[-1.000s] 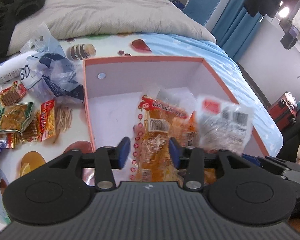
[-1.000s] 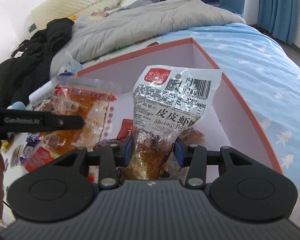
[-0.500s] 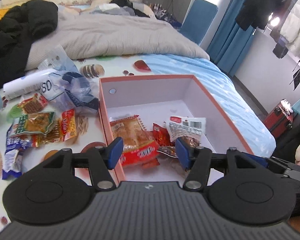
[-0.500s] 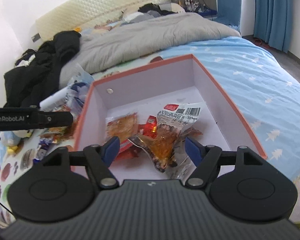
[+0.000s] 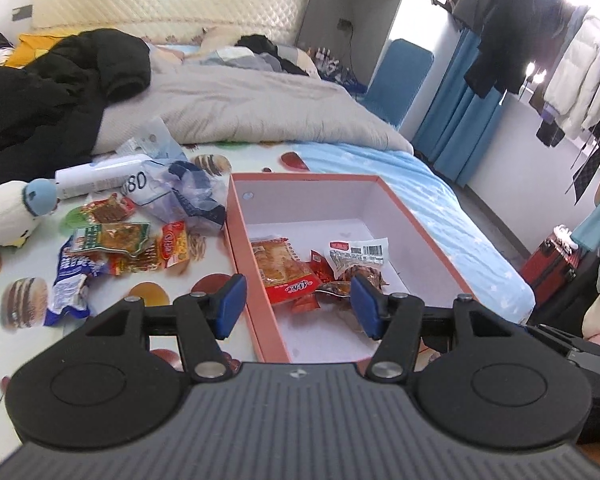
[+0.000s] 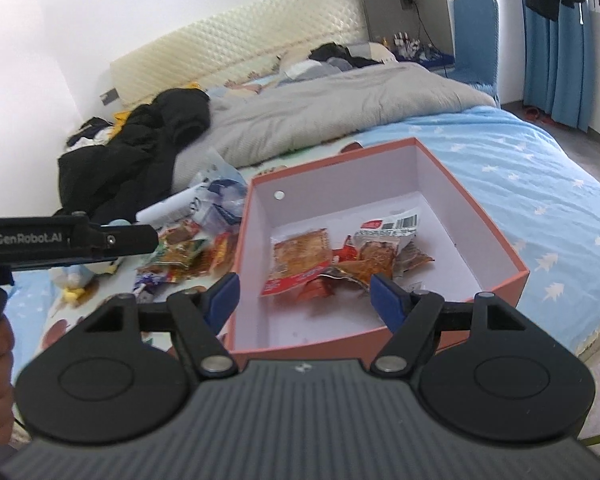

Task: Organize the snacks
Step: 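Withdraw both tools from the box toward the remaining snacks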

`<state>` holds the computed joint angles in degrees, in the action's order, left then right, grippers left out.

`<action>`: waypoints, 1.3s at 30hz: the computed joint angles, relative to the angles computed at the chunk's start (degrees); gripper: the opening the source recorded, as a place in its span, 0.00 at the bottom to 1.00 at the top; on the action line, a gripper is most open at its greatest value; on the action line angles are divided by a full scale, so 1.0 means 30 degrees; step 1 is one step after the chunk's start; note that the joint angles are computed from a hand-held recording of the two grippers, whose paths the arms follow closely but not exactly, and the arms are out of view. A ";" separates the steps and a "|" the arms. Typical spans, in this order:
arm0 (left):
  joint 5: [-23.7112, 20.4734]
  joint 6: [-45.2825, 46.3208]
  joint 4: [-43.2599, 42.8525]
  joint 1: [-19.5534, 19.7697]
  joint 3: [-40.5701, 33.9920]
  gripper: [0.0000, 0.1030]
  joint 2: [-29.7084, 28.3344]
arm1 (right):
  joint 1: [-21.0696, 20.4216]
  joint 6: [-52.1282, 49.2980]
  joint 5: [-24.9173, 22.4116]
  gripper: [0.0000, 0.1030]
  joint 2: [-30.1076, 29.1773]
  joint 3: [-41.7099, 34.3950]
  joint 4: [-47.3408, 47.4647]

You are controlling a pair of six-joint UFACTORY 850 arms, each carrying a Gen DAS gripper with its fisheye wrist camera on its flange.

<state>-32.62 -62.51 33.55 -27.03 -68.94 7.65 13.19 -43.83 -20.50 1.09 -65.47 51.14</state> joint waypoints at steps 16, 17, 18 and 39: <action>-0.3320 -0.5230 0.3867 -0.2705 0.2934 0.61 0.3843 | 0.0541 -0.3747 -0.0196 0.71 0.2793 0.2272 0.3693; -0.3642 -0.5462 0.4035 -0.2836 0.3052 0.61 0.4027 | 0.0561 -0.4376 -0.0284 0.71 0.2861 0.2284 0.4334; -0.3938 -0.5714 0.4219 -0.2959 0.3207 0.61 0.4267 | 0.0619 -0.4910 -0.0327 0.71 0.2905 0.2274 0.4775; -0.6962 -0.8622 0.4260 -0.3578 0.6171 0.62 0.7759 | 0.2469 -0.6826 -0.2113 0.71 0.3354 0.3217 0.5730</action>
